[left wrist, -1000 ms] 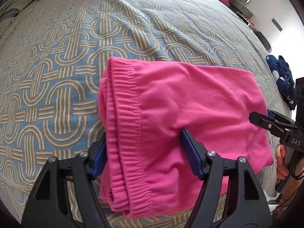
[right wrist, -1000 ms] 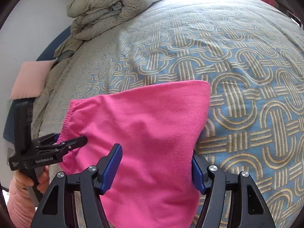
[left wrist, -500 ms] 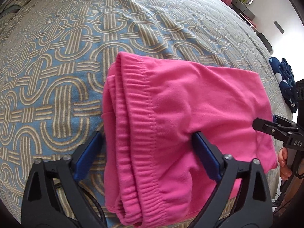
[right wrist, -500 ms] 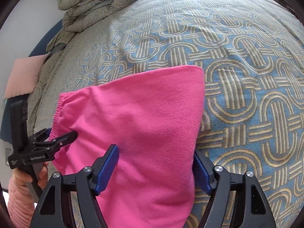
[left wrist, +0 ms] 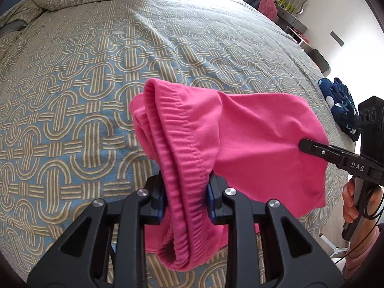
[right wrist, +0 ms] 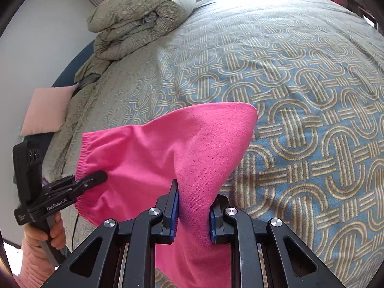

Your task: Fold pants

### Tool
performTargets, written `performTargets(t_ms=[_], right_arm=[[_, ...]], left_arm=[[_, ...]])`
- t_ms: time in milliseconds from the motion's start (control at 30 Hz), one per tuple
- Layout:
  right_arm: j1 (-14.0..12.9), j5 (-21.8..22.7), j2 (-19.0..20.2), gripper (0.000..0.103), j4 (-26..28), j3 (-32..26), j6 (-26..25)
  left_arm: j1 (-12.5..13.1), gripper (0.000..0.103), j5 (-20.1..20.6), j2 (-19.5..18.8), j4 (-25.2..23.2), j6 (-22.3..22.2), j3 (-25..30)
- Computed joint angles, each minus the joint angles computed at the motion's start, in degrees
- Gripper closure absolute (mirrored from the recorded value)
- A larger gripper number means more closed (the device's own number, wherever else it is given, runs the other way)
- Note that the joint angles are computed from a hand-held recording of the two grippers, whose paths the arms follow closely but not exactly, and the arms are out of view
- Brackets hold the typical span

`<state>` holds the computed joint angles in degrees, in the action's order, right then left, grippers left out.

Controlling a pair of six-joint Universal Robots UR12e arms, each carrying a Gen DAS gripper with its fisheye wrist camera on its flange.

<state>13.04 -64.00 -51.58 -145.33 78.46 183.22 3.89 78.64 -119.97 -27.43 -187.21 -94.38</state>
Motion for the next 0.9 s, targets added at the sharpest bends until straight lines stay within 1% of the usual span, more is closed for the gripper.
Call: performTargets(t_ms=[100,167,200,233,267,300,333,367,433,467,500,533,567,600,633,667,700,733,767,833,867,900], right_arm=[[-0.23,0.43,-0.06,0.084,1.46,0.07,-0.51],[-0.34,0.19,0.23,0.083,3.2,-0.33,-0.57],[-0.37,-0.4,0.31,0.08,3.95,-0.47,-0.47],[-0.42,-1.17,0.41,0.079,4.52,-0.61,-0.18],[-0.51,-1.72,0.64,0.079,5.15,-0.89,0.16],[-0.69,-1.59,0.82,0.076,6.08,-1.13,0.44],[-1.07,-0.35,1.15,0.072,7.08,-1.42,1.08],[-1.43,0.87,1.36,0.069,7.8,-1.52,1.88],[-2.16,3.66,1.86,0.053,9.2,-1.78,3.65],[-2.59,5.94,2.22,0.051,8.91,-1.72,4.71],[-2.84,7.43,2.53,0.046,8.61,-1.82,5.46],[-3.01,8.83,2.81,0.044,8.03,-1.86,6.09],[-3.03,9.56,2.94,0.044,7.2,-1.74,6.45],[-2.91,9.98,3.02,0.044,6.4,-1.65,6.53],[-2.56,9.6,3.28,0.053,6.25,-2.09,6.17],[-2.04,7.96,3.31,0.07,5.39,-2.25,5.99],[-1.51,6.22,3.26,0.086,5.23,-2.56,5.23],[-1.18,4.82,2.93,0.086,4.3,-2.28,5.33],[-0.94,4.07,2.51,0.086,2.89,-1.91,5.57],[-1.01,4.7,1.7,0.086,0.64,-1.22,5.35],[-1.03,4.41,1.03,0.086,-0.54,-0.71,5.06],[-0.96,3.21,0.3,0.086,-1.82,-0.17,4.92]], left_arm=[[0.39,0.069,-0.69,-0.52,-1.58,-1.27,0.16],[0.44,0.053,1.45,-1.21,-2.02,-2.17,0.46],[0.46,0.049,2.46,-1.48,-2.5,-2.66,0.64],[0.66,0.043,2.68,-1.64,-2.82,-3.28,0.62],[1.03,0.037,1.82,-1.73,-2.76,-4.02,0.43],[1.47,0.036,0.51,-1.84,-2.41,-4.93,0.18],[1.84,0.035,-0.79,-1.92,-2.06,-5.6,-0.06],[2.12,0.035,-1.94,-2.07,-2.07,-6.0,-0.08],[2.39,0.034,-3.23,-2.57,-2.28,-6.21,0.21],[2.34,0.034,-3.71,-2.8,-2.13,-6.13,0.38],[2.34,0.034,-4.38,-3.12,-1.88,-5.92,0.59],[2.28,0.034,-5.04,-3.45,-1.88,-5.61,0.91],[1.95,0.039,-4.51,-3.67,-1.92,-5.23,1.25],[1.52,0.048,-4.08,-3.86,-1.63,-4.43,1.6],[1.24,0.066,-4.56,-3.83,-1.53,-3.57,1.82],[0.98,0.075,-4.55,-3.56,-0.84,-3.78,1.74],[0.63,0.076,-3.67,-3.18,-0.48,-3.74,1.7],[0.15,0.076,-2.21,-2.7,-0.02,-3.24,1.62],[-0.05,0.077,-1.63,-2.27,0.45,-2.72,1.55],[-0.32,0.077,-2.1,-1.44,1.57,-2.21,1.53],[-0.46,0.077,-2.35,-1.17,2.04,-2.0,1.69],[-0.7,0.077,-2.6,-1.0,2.56,-1.82,2.06]])
